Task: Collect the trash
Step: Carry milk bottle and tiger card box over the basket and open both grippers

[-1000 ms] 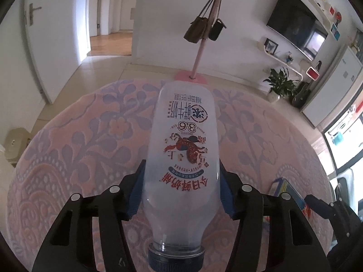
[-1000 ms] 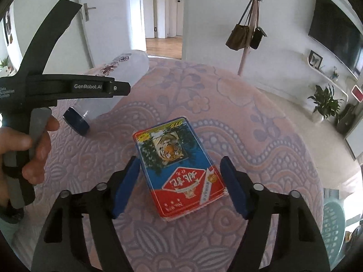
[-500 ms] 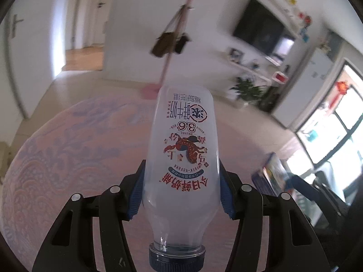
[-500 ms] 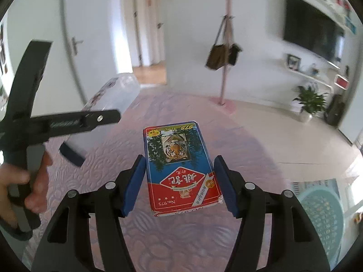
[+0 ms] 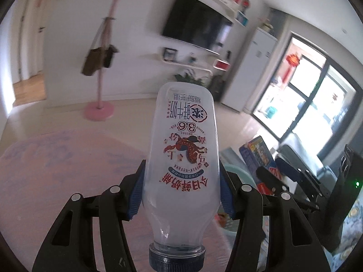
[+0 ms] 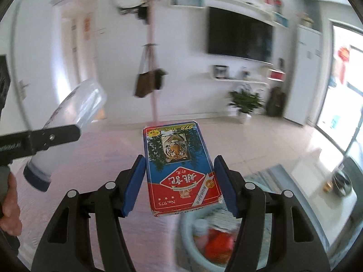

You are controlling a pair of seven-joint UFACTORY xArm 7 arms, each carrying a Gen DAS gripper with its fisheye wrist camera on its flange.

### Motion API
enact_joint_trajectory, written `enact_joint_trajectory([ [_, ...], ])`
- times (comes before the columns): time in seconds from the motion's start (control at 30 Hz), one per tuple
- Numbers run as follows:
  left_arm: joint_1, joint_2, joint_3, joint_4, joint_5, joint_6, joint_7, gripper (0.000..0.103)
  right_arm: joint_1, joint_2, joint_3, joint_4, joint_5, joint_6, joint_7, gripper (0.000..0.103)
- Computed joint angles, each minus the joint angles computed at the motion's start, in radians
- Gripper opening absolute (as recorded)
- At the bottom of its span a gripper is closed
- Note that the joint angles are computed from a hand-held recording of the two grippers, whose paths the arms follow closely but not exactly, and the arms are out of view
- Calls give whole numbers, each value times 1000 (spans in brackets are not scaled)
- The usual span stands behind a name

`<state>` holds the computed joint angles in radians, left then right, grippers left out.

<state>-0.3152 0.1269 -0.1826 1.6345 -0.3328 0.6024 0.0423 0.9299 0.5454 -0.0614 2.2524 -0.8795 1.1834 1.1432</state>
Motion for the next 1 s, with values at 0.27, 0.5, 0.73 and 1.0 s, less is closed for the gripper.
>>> enact_joint_trajectory([
  [0.27,-82,202,-56,186,33,53,-6,54,-91,-244,51,-384,-21,4,210,59],
  [0.5,-134,346,-57,338,76,134,-21,54,-228,-334,122,-566,93,-34,316,59],
  [0.73,-172,494,-63,531,88,270,8,55,-328,-349,188,-649,179,-68,360,61],
  [1.0,-157,417,-63,404,60,174,52,72,-338,-366,217,-675,181,-68,393,61],
])
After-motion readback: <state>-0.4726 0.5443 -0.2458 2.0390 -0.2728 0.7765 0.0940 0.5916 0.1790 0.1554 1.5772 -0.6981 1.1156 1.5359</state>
